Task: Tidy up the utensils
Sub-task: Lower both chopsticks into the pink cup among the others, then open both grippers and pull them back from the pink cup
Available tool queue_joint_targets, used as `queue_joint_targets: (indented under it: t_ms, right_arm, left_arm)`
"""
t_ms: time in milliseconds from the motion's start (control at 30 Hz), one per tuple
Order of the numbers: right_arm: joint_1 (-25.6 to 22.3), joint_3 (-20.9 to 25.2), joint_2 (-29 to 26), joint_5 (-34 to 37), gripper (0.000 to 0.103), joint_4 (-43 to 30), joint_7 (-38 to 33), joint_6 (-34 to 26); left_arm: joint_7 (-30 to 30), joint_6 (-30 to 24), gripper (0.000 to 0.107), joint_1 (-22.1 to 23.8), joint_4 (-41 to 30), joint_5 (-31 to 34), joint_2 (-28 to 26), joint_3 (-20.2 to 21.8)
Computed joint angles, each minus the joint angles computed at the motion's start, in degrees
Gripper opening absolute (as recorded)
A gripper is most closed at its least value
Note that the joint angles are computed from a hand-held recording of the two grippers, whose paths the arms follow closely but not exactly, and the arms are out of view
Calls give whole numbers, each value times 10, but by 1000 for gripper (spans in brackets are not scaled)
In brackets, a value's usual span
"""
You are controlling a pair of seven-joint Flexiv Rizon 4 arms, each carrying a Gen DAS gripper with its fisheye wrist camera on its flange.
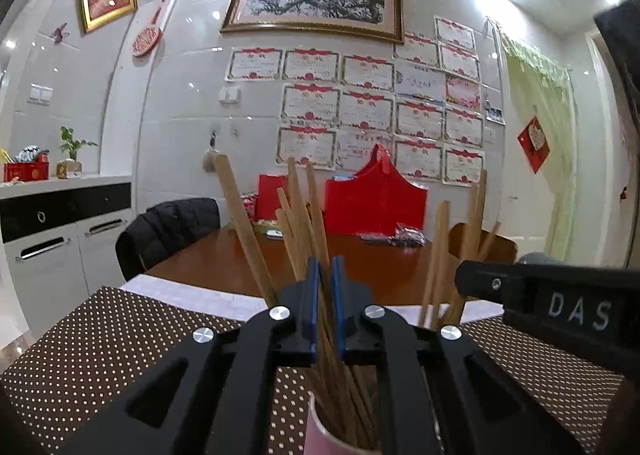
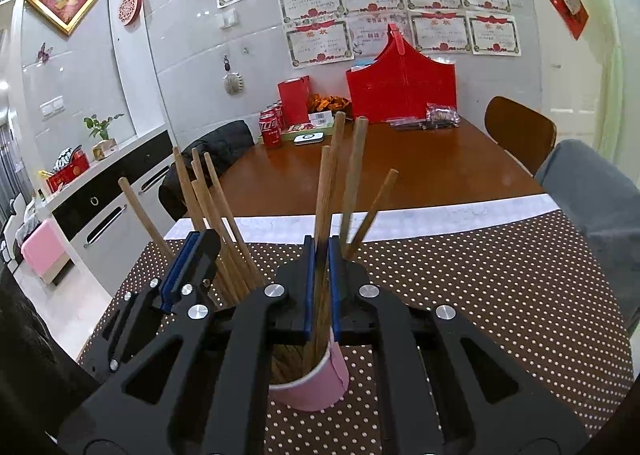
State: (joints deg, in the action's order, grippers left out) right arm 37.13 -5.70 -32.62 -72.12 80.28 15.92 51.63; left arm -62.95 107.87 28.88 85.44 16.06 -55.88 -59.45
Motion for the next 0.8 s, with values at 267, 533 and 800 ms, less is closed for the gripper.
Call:
queue_joint_targets:
  t_ms: [267, 533, 800]
  right_arm:
    - [21, 14, 54, -84, 61, 72, 66, -51]
    - [20, 68, 91, -141, 65, 139, 127, -118]
    - [36, 104, 106, -188, 72, 206, 212, -188]
  left_arm:
    - [1, 17, 22, 73, 73, 39, 23, -43]
    - [-46, 52, 35, 164, 186, 68, 81, -66]
    - [-115, 92, 48, 210, 273, 107, 147, -37]
